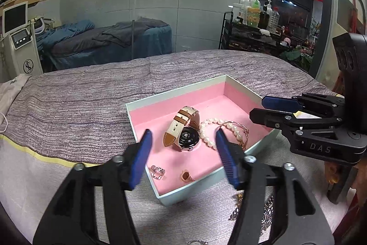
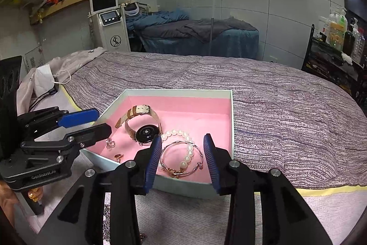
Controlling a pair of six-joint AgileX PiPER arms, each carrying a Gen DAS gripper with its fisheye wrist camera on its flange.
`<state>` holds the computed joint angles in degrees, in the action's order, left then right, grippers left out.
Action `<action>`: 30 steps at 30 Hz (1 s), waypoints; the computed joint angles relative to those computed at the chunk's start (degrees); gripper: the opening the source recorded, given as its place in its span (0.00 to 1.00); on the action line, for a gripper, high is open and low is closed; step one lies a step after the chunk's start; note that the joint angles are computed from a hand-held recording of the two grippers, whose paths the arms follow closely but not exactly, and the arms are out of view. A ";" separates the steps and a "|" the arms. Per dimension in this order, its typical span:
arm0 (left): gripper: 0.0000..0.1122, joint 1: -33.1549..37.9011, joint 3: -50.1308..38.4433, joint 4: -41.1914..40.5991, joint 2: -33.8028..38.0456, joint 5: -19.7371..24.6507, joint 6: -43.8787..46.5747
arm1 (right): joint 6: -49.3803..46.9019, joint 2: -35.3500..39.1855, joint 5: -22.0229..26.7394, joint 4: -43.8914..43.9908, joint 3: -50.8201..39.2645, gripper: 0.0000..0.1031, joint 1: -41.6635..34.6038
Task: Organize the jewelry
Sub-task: 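Carry both held pieces into the pink box and open both tools, then grasp the last silver ring with the left tool while the right grasps the silver chain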
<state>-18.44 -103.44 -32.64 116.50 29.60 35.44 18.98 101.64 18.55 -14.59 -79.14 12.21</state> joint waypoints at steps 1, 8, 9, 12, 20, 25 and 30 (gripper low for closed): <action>0.65 0.15 1.03 -0.83 -0.73 -1.09 0.72 | 3.15 -0.28 -0.37 -3.24 0.40 0.45 0.14; 0.87 2.14 7.70 -6.46 -5.11 -6.01 6.84 | 14.61 -2.99 -1.52 -12.68 3.43 0.89 -0.40; 0.87 2.39 8.45 -6.41 -5.52 -6.17 6.96 | 15.88 -3.29 -0.82 -13.76 3.68 0.92 -0.21; 0.87 3.27 11.51 -7.76 -7.12 -6.78 8.36 | 10.89 -4.65 -0.34 -8.28 5.12 0.92 -0.49; 0.87 5.57 20.68 -13.11 -11.58 -7.22 15.01 | -7.35 -8.33 0.38 9.79 11.17 0.92 -1.80; 0.87 6.84 26.26 -16.18 -13.92 -6.99 19.34 | -12.49 -9.65 1.46 13.19 13.85 0.92 -0.55; 0.87 6.95 30.42 -18.09 -15.16 -6.59 22.20 | -21.21 -9.53 3.20 19.89 14.47 0.92 1.13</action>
<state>-11.49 -73.02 -50.72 101.34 23.01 57.65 -2.23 92.11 21.74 5.29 -64.68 13.34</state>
